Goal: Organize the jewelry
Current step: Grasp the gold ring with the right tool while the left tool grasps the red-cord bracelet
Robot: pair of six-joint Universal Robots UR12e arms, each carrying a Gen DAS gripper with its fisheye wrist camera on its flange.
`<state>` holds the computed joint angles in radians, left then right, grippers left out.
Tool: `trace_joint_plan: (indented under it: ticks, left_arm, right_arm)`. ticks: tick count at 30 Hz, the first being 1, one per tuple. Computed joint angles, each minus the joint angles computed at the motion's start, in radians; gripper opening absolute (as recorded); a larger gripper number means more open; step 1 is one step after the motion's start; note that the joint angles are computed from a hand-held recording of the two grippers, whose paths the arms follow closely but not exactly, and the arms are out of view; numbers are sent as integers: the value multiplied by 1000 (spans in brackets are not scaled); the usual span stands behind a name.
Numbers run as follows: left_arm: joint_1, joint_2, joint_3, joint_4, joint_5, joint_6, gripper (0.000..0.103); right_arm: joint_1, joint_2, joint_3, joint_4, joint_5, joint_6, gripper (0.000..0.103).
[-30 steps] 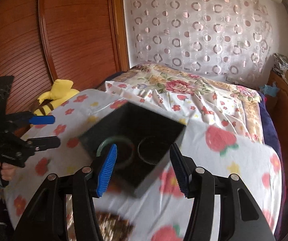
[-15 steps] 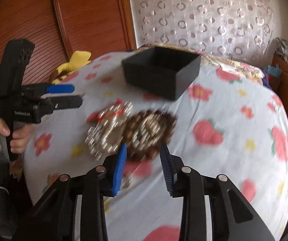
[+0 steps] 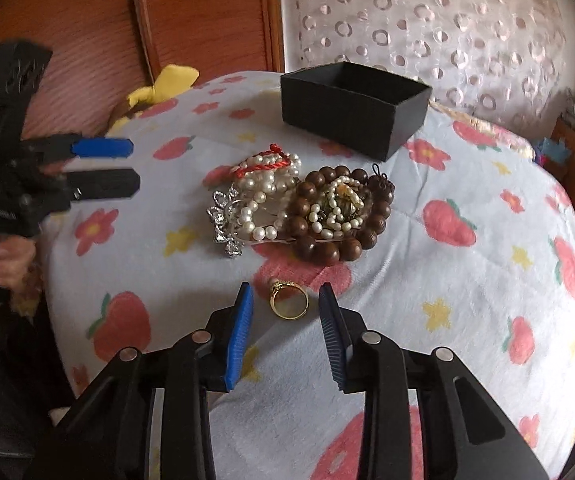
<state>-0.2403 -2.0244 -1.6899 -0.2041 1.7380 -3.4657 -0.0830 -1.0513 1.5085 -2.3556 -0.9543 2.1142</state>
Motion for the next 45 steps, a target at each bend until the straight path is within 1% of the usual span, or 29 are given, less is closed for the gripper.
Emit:
trace_joint_plan:
  ticks: [1, 2, 6, 8, 12, 16, 17, 19, 20, 21, 22, 24, 26, 27, 29, 31, 33, 36, 37, 38, 39, 42, 45]
  left_arm:
    - [0, 1, -2, 1, 1, -1, 85]
    - [0, 2, -4, 1, 0, -3, 85]
    - [5, -1, 1, -7, -13, -9, 85]
    - [7, -6, 8, -13, -23, -8, 85]
    - [13, -23, 35, -51, -50, 6, 85]
    - [21, -41, 64, -68, -91, 29, 85]
    - [23, -45, 70, -67, -102, 33, 84]
    - [27, -53, 86, -79, -119, 31, 71]
    - [29, -57, 94, -90, -130, 33, 60]
    - [30, -61, 101, -96, -141, 40, 51]
    - [31, -64, 105, -99, -149, 45, 46]
    - [31, -70, 117, -107, -159, 58, 39]
    - [34, -77, 128, -107, -194, 75, 33]
    - [35, -80, 134, -112, -203, 77, 32]
    - [30, -88, 150, -121, -197, 87, 30]
    - [28, -98, 170, -131, -202, 104, 27]
    - [26, -108, 190, -151, -203, 115, 26]
    - [24, -122, 219, -190, -184, 132, 25]
    - [23, -125, 224, -194, -182, 140, 19]
    - [24, -126, 227, -195, -196, 158, 12]
    - [24, -126, 229, -197, -199, 167, 3]
    - [23, -123, 230, -191, -190, 180, 2]
    - [27, -113, 220, -175, -179, 172, 2]
  right_arm:
    - [1, -1, 4, -10, 1, -13, 29]
    - [-1, 0, -3, 11, 9, -22, 23]
    - [-4, 2, -1, 0, 20, -18, 22]
    - [-3, 6, 0, -27, 18, 11, 22]
    - [-6, 20, -22, -43, 44, 57, 22]
    - [-5, 31, -43, -54, 51, 65, 22]
    - [-5, 35, -48, -54, 50, 70, 22]
    - [-3, 40, -55, -54, 48, 75, 22]
    - [-3, 41, -56, -54, 47, 76, 22]
    - [-3, 42, -56, -53, 46, 76, 22]
    - [-3, 44, -56, -49, 46, 74, 22]
    - [-5, 45, -56, -40, 54, 76, 22]
    - [-6, 46, -56, -41, 59, 82, 22]
    - [-7, 47, -56, -38, 64, 83, 22]
    - [-10, 47, -57, -33, 70, 87, 22]
    - [-11, 48, -58, -31, 72, 89, 22]
    - [-11, 47, -57, -30, 75, 91, 22]
    - [-13, 49, -59, -29, 78, 92, 22]
    - [-13, 49, -59, -29, 79, 93, 22]
    - [-13, 49, -59, -29, 79, 93, 22]
    - [-13, 49, -59, -30, 79, 94, 22]
    - [-13, 49, -60, -27, 79, 91, 22]
    - [-13, 49, -59, -29, 78, 92, 22]
